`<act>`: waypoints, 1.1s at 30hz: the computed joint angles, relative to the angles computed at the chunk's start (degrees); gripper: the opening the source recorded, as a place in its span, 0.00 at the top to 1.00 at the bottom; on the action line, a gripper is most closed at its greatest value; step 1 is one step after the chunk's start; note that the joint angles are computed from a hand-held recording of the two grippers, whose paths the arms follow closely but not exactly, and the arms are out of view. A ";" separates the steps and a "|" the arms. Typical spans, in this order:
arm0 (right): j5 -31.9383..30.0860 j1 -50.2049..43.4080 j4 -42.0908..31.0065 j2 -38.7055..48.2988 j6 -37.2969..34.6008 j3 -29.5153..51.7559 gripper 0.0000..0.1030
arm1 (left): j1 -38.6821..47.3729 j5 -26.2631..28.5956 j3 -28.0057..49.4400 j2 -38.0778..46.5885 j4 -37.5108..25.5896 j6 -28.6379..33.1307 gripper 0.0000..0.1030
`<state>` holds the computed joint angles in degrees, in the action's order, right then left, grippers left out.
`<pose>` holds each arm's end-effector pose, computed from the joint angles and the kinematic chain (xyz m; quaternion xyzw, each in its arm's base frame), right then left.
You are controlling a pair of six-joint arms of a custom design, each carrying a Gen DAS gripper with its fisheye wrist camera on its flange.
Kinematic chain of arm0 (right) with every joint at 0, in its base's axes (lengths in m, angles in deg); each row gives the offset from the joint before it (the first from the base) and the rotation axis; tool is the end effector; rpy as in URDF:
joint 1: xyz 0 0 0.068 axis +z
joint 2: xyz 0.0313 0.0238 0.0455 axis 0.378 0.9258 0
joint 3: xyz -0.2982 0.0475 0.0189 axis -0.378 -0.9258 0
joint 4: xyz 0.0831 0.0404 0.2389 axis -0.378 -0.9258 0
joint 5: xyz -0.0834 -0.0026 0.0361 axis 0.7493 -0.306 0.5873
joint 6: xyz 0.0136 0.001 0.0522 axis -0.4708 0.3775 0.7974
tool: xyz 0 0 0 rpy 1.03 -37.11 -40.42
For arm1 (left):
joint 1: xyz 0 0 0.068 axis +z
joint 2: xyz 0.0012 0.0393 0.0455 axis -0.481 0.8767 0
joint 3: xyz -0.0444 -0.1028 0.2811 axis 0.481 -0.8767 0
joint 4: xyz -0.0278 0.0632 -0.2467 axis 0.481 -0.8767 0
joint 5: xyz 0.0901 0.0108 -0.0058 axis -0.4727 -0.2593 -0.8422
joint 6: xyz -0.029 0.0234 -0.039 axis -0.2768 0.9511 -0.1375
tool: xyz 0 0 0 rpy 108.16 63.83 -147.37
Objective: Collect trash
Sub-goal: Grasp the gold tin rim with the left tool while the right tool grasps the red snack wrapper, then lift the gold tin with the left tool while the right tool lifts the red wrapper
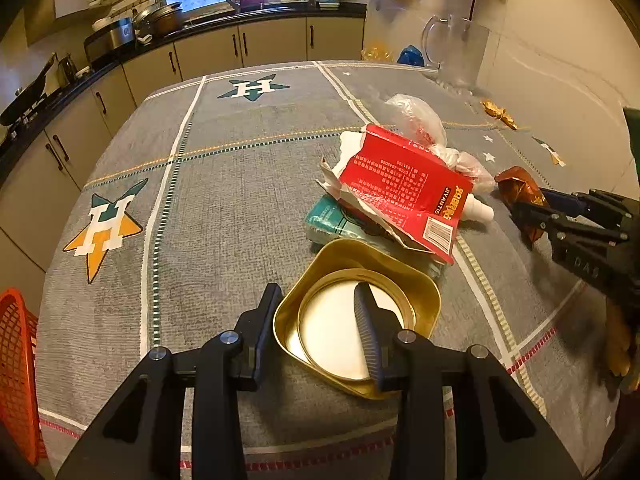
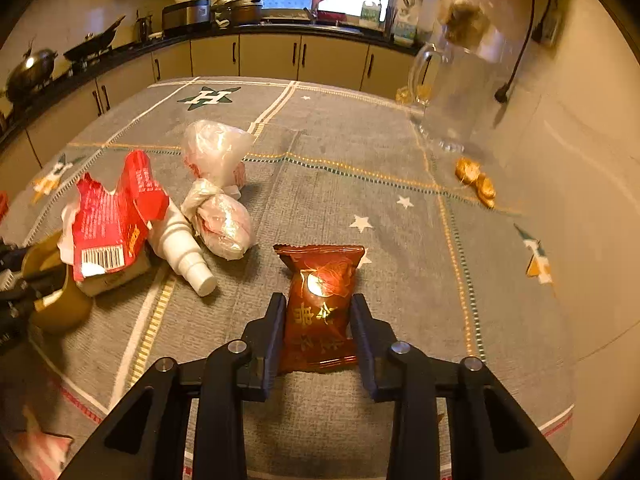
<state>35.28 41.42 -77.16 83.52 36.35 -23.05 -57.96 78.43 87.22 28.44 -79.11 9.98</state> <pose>0.2633 0.0756 0.1908 0.0814 0.9356 -0.1033 0.3276 0.3100 -0.1756 0.1926 0.2735 0.9076 -0.0972 0.3035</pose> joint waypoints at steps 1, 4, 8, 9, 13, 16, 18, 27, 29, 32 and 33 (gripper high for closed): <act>1.23 0.77 -0.26 0.47 -0.08 0.32 0.67 | 0.06 0.14 -0.16 0.00 0.37 -0.12 0.65; 3.66 2.14 -0.39 1.38 -0.04 0.72 0.67 | 0.12 0.36 -0.56 -0.04 1.10 -0.21 0.65; 5.04 2.72 -0.27 1.38 0.37 0.53 0.69 | 0.10 0.47 -1.41 -0.23 2.41 -0.21 0.65; 5.17 2.84 0.02 1.32 0.38 0.37 0.69 | 0.11 0.46 -1.62 -0.30 2.71 -0.19 0.65; 6.98 3.73 -0.16 1.36 1.42 0.42 0.69 | 0.21 0.72 -2.10 -0.28 3.67 -0.09 0.65; 9.68 5.10 -0.56 1.24 2.24 0.49 0.69 | 0.00 0.37 -2.51 -0.33 4.39 -0.13 0.65; 10.69 5.45 -0.25 0.99 2.17 0.27 0.69 | -0.06 0.37 -2.49 -0.27 4.46 -0.10 0.65; 10.98 6.30 0.33 0.10 2.67 -0.13 0.69 | -0.08 0.26 -2.28 0.04 4.62 -0.03 0.66; 11.19 6.43 0.57 -0.57 2.81 -0.61 0.69 | -0.01 0.36 -2.35 0.06 4.75 0.05 0.66; 11.39 6.65 0.64 -1.06 3.07 -0.82 0.69 | 0.13 0.69 -2.85 -0.20 5.41 0.45 0.81; 11.42 6.70 0.80 -1.18 3.08 -0.91 0.69 | 0.08 0.87 -2.96 -0.29 5.51 0.55 0.81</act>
<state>46.69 48.12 -76.36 82.34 39.43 -23.96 -57.88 79.30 84.26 28.15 -73.60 10.54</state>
